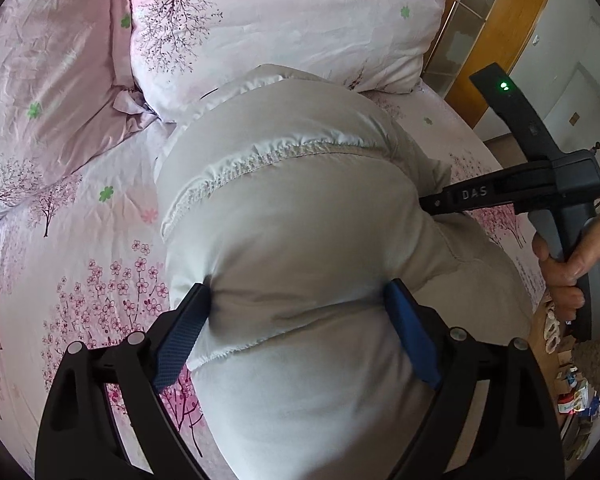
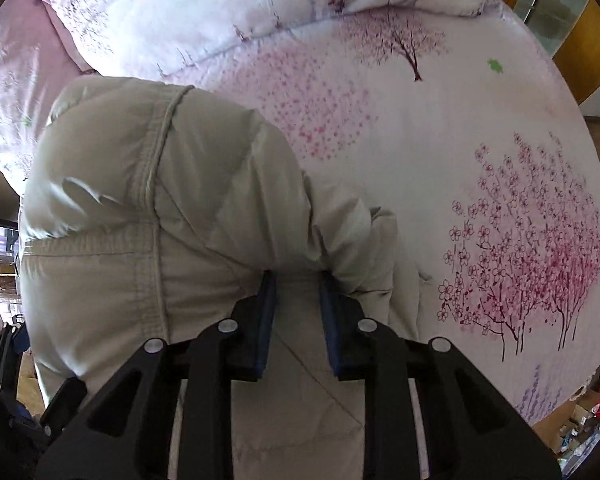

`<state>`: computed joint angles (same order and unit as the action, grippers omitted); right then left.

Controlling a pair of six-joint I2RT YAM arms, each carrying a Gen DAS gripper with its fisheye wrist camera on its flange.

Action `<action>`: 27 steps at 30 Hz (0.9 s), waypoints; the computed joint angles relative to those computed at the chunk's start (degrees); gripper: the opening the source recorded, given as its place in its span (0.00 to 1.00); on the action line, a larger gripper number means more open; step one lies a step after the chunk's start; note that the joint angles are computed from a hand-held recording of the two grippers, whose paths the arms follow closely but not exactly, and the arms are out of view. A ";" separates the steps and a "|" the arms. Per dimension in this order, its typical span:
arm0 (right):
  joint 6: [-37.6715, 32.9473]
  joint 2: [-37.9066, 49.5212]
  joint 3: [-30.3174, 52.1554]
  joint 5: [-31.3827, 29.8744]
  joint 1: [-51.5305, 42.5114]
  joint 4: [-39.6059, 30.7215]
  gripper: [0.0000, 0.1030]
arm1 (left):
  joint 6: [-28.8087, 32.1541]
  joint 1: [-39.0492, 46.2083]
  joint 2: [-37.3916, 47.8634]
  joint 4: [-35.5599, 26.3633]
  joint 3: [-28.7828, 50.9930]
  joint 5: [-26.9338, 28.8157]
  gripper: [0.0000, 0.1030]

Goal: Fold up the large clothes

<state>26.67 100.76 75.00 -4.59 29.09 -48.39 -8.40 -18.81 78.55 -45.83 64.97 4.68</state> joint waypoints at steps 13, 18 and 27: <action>2.46 -22.60 -13.88 -2.71 4.47 3.78 0.23 | 0.00 1.30 1.61 -1.05 0.14 1.35 0.92; 6.73 -26.33 -19.46 1.44 10.32 2.07 0.23 | -0.32 1.14 1.19 -0.31 -0.37 1.08 0.92; 8.18 -25.05 -28.51 -3.00 6.68 12.35 0.22 | -0.65 5.92 -8.20 -4.52 -1.86 4.25 0.88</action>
<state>34.85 75.71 46.49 -7.59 35.77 -36.04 -9.05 -12.89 70.35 -50.35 63.11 8.92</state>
